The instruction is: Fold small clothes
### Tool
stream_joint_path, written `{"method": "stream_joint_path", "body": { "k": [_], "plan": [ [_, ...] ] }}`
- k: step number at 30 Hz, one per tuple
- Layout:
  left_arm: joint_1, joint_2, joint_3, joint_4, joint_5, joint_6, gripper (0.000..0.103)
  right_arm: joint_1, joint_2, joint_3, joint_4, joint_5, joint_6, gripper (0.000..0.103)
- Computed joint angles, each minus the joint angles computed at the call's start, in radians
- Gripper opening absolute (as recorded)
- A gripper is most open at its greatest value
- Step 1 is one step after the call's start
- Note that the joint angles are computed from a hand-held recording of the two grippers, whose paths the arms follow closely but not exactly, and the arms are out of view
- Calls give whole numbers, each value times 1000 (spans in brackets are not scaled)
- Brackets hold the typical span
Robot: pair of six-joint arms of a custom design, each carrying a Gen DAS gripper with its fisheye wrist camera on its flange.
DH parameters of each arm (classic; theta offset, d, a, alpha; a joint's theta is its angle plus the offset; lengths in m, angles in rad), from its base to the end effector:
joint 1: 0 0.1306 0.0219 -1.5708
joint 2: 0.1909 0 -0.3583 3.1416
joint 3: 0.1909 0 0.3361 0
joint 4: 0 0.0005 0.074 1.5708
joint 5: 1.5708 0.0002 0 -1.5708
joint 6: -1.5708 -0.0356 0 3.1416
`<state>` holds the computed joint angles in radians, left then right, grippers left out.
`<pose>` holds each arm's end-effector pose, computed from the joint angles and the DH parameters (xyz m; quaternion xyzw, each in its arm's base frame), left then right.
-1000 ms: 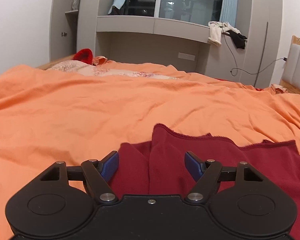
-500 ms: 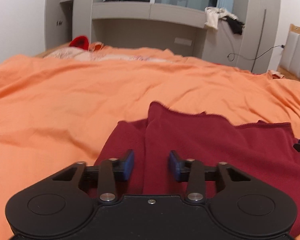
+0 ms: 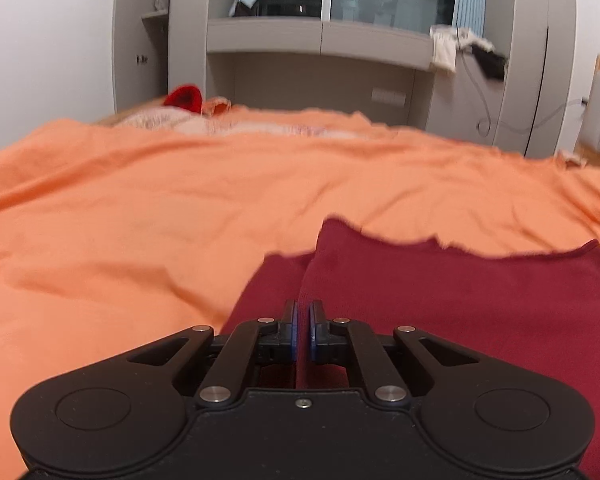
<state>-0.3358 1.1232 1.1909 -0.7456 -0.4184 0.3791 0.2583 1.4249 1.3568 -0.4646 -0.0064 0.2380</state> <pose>0.3342 -0.1019 0.4329 -0.1087 0.8802 0.0277 0.4612 0.4522 0.1192 0.4098 -0.2148 0.8413 0.0078 0.4960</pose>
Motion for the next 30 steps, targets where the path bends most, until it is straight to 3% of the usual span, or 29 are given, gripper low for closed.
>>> {"method": "stream_joint_path", "body": {
  "k": [5, 6, 8, 12, 14, 17, 21, 25, 30],
  "plan": [
    [0, -4, -12, 8, 0, -6, 6, 2, -12, -20, 16, 4, -12, 9],
    [-1, -7, -14, 9, 0, -5, 6, 2, -15, -21, 16, 6, -19, 13],
    [1, -14, -20, 18, 6, 1, 12, 0, -21, -25, 21, 21, -32, 30],
    [4, -27, -29, 27, 12, 10, 20, 1, -40, -19, 17, 53, -32, 47],
    [-9, -38, -36, 41, -6, 5, 41, 14, -60, -28, 40, 79, -16, 69],
    [-42, -47, -42, 64, -54, -15, 68, 47, -93, -49, 89, 102, 33, 92],
    [-76, -33, -30, 55, -85, -43, 76, 116, -105, -65, 132, 148, 136, 97],
    [-99, -3, -17, 12, -113, -61, 82, 174, -67, -26, 87, 136, 166, 99],
    [-109, -2, -32, 14, -127, -100, 86, 227, -12, 6, 37, 165, 246, 102]
  ]
}}
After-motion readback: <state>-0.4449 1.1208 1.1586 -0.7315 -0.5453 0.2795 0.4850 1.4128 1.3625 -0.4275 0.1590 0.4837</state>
